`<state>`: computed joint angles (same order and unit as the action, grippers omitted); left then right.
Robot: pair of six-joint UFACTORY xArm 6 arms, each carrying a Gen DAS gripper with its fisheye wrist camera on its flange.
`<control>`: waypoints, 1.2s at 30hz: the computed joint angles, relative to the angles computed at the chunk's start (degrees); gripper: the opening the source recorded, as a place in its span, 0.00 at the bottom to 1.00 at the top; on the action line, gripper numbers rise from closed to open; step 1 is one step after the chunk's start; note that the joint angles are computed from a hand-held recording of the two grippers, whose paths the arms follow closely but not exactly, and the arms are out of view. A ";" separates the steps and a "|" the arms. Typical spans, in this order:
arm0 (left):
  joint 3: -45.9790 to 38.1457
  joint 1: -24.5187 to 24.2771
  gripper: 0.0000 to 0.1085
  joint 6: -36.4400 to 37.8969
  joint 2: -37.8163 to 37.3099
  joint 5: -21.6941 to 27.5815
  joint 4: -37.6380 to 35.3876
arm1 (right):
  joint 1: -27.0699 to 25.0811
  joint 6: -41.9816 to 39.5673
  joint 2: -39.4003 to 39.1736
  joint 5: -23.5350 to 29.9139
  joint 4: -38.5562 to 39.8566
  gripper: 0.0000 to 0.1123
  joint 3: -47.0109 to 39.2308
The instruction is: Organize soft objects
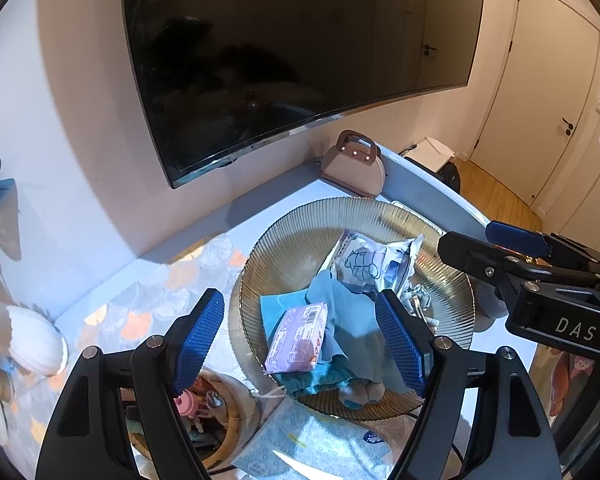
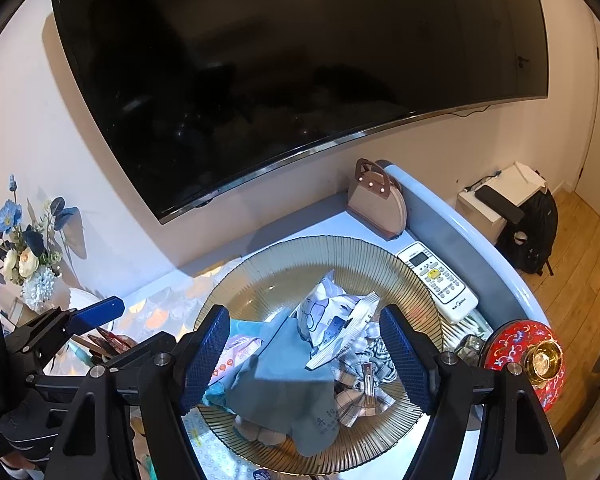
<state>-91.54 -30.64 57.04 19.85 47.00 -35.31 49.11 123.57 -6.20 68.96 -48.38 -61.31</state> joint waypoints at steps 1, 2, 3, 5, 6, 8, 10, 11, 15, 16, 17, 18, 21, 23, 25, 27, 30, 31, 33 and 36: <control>0.06 0.02 0.71 -0.03 -0.04 0.02 0.01 | -0.02 0.00 0.02 0.00 0.00 0.68 -0.03; 0.08 0.03 0.71 -0.11 -0.06 0.07 0.04 | -0.01 0.00 0.00 0.02 0.03 0.68 0.00; 0.12 0.05 0.71 -0.08 -0.08 0.07 0.02 | -0.01 -0.05 -0.01 0.05 0.09 0.68 0.00; 0.11 0.05 0.71 -0.06 -0.06 0.05 0.02 | 0.02 -0.08 -0.04 0.05 0.24 0.68 0.02; 0.10 0.06 0.71 -0.06 -0.06 0.12 0.06 | 0.02 -0.03 -0.07 -0.02 0.32 0.68 0.07; 0.13 0.06 0.71 -0.07 -0.08 0.07 0.12 | 0.05 -0.03 -0.09 -0.01 0.42 0.68 0.06; 0.26 0.12 0.71 -0.01 -0.13 0.05 0.15 | 0.00 -0.13 -0.12 -0.12 0.55 0.68 0.11; 0.23 0.12 0.71 -0.01 -0.11 0.09 0.15 | -0.02 -0.15 -0.14 -0.21 0.58 0.68 0.15; 0.56 0.20 0.71 0.03 -0.33 0.03 0.15 | -0.04 -0.17 -0.04 -0.39 0.67 0.68 0.08; 0.49 0.18 0.71 0.03 -0.29 0.04 0.14 | -0.02 -0.19 0.05 -0.40 0.67 0.68 0.00; 0.60 0.23 0.71 0.04 -0.38 0.04 0.09 | 0.02 -0.20 0.09 -0.40 0.68 0.68 -0.03; 0.65 0.26 0.71 0.00 -0.42 0.00 0.10 | -0.01 -0.27 0.15 -0.48 0.70 0.68 -0.07; 0.93 0.44 0.71 -0.01 -0.66 -0.07 -0.08 | -0.02 -0.47 0.36 -0.65 0.74 0.68 -0.28; 0.71 0.57 0.71 -0.24 -0.61 0.18 -0.14 | 0.00 -0.51 0.38 -0.65 0.75 0.68 -0.32; 0.86 0.68 0.71 -0.36 -0.75 0.04 -0.10 | -0.10 -0.61 0.48 -0.87 0.80 0.68 -0.41; 0.68 0.77 0.71 -0.61 -0.69 0.06 0.01 | -0.06 -0.66 0.69 -0.98 0.77 0.68 -0.65; 0.55 1.10 0.71 -0.84 -0.75 0.23 -0.19 | 0.12 -0.94 1.08 -0.93 0.57 0.68 -1.21; 0.47 1.23 0.71 -0.84 -0.77 0.28 -0.38 | 0.23 -1.03 1.24 -0.85 0.47 0.68 -1.45; 0.30 1.72 0.71 -0.50 -0.91 0.40 -1.12 | 0.39 -1.22 1.38 -0.75 0.21 0.68 -1.74; -1.27 3.57 0.71 1.86 -0.96 2.21 -4.65 | 1.00 -0.57 1.33 -0.45 -1.43 0.68 -2.16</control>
